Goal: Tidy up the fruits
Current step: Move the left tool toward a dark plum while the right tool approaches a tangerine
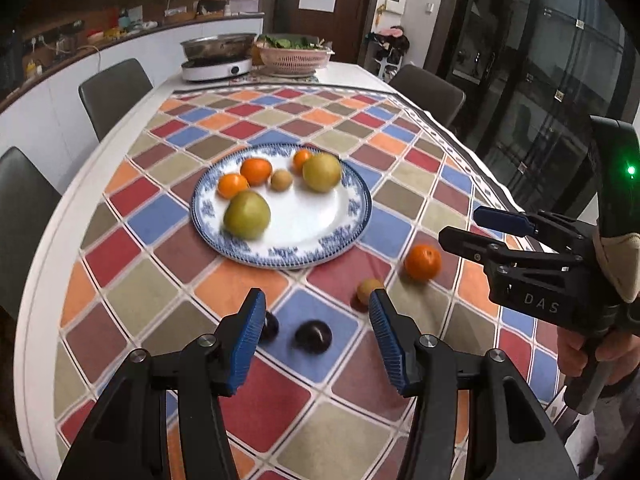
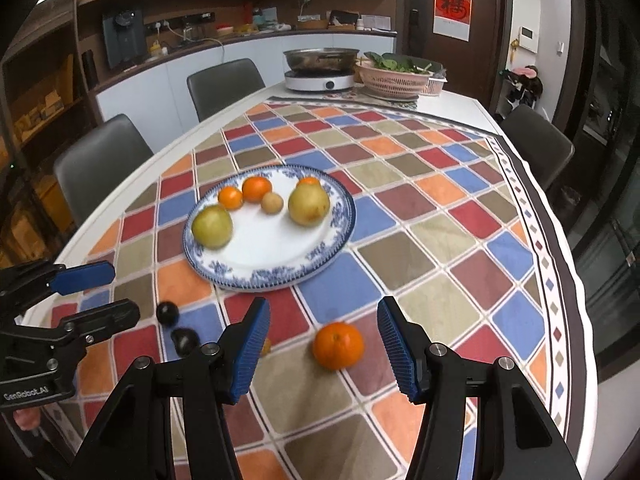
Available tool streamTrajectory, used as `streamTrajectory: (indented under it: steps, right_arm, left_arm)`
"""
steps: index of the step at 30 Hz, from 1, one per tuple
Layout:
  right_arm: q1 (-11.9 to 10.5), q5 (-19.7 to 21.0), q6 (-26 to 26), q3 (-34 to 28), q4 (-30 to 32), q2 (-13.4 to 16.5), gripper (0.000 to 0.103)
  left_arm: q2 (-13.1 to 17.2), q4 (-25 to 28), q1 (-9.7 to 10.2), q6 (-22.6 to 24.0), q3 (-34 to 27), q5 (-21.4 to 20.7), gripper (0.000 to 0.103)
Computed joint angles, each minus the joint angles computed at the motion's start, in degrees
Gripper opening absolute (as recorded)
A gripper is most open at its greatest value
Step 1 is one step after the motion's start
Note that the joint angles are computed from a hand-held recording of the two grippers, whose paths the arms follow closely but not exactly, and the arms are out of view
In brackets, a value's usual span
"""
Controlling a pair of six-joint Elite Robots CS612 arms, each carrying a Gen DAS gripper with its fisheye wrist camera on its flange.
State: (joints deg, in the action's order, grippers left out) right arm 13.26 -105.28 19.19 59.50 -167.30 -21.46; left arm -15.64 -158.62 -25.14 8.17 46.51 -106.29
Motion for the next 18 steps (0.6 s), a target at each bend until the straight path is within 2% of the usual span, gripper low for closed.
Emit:
streamTrajectory:
  steps: [9,18]
  right_arm:
    - [0.02,0.81,1.95,1.59,1.34,0.15,0.057]
    - [-0.32,1.37,3.5,1.27,3.17,0.96,0.057]
  left_arm:
    - [0.67,2.96,-0.22,1.28,0.1,-0.29,0.053]
    - [2.61,5.57,-0.27,1.81,-2.44,-0.63,0.052]
